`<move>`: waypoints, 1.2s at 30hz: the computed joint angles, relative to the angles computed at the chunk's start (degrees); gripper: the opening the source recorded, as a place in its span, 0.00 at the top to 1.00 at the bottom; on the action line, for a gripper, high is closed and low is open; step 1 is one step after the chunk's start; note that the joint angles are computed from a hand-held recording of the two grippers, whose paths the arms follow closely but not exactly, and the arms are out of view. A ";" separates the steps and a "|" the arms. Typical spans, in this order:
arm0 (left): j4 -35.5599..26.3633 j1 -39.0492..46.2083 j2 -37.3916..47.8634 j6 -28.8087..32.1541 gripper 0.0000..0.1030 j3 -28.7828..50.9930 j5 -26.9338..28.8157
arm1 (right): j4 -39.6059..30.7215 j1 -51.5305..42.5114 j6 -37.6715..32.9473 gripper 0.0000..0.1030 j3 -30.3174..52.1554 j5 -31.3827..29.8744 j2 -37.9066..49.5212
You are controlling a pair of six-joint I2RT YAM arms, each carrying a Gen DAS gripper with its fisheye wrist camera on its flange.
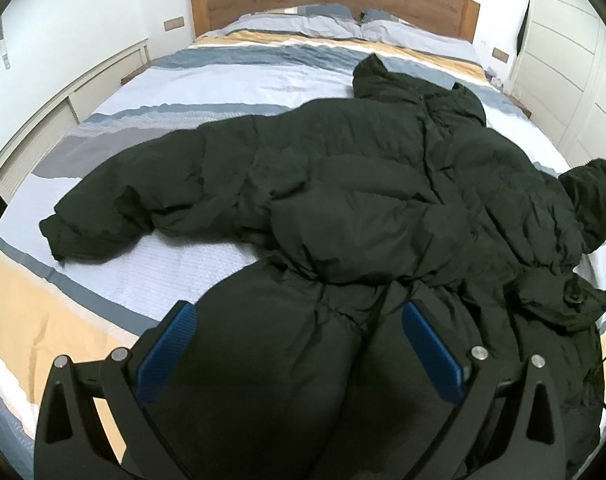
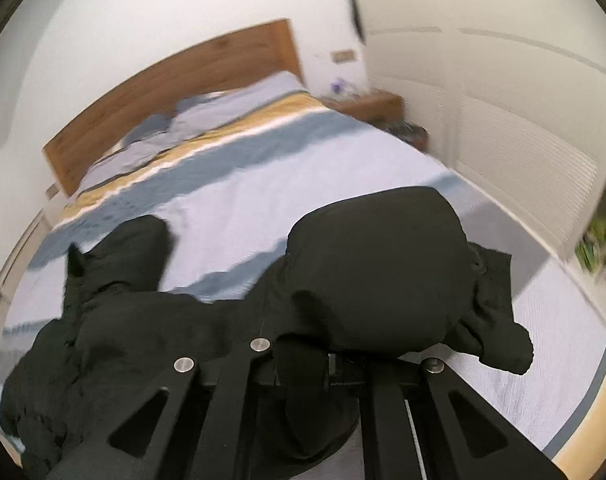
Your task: Fold large clothes
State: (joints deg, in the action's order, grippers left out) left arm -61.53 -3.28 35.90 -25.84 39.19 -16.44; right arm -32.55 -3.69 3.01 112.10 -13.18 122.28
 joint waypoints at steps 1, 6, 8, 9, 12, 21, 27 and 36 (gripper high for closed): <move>-0.86 0.80 -0.99 0.51 0.00 0.43 0.30 | -0.09 1.20 -0.41 0.92 -0.62 0.34 -1.23; -4.20 10.00 -5.84 6.76 0.00 1.81 4.74 | 0.19 6.97 -3.48 0.92 -4.90 2.66 -6.87; -5.26 16.27 -7.51 11.40 0.00 2.23 7.82 | 0.54 9.41 -3.87 0.92 -6.97 3.02 -8.86; -5.64 18.63 -8.04 13.15 0.00 2.35 8.76 | 0.81 10.24 -4.16 0.92 -8.04 3.17 -9.72; -6.19 31.44 -9.18 21.99 0.00 2.90 15.79 | 1.24 14.28 -4.94 0.92 -10.91 4.39 -12.11; -6.10 47.33 -8.85 32.59 0.00 3.36 24.20 | 5.68 25.08 -5.22 0.92 -22.68 5.24 -18.11; -4.34 36.22 -8.39 24.69 0.00 2.69 18.81 | 7.54 29.87 -3.48 0.92 -25.61 4.91 -17.23; -3.57 31.50 -7.86 21.28 0.00 1.90 16.73 | 7.93 37.33 -7.08 0.88 -28.89 11.28 -12.95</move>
